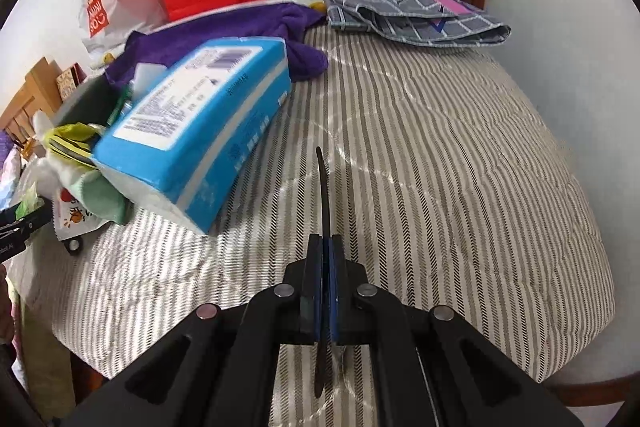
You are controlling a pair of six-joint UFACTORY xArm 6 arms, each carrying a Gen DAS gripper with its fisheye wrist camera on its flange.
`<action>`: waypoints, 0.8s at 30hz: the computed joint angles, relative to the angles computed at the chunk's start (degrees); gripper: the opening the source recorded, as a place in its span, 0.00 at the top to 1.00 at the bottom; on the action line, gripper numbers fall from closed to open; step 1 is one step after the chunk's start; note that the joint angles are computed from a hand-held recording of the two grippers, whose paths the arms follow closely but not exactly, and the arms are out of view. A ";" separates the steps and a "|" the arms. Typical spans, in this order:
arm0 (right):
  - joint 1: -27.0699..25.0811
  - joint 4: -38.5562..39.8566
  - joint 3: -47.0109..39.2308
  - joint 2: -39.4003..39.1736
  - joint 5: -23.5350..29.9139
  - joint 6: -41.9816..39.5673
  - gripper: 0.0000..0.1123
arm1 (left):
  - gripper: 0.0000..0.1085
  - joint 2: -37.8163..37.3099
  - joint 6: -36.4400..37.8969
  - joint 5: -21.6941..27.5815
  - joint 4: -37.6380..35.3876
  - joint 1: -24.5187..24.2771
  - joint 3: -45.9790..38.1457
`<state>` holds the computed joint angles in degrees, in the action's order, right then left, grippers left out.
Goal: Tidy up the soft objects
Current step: 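Grasp and lift the black strap with right gripper while left gripper grasps green tissue packet, then carry both items over the purple towel and open both grippers to drop them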
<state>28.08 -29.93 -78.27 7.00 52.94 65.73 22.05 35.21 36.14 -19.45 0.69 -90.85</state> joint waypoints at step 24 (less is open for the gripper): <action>-0.64 3.80 0.62 1.75 -3.72 -2.76 0.65 | 0.29 -2.11 -4.54 1.25 -0.97 1.87 -2.39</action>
<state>27.44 -26.13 -77.65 8.75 49.22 62.97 19.95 30.68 37.39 -20.42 2.57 -93.24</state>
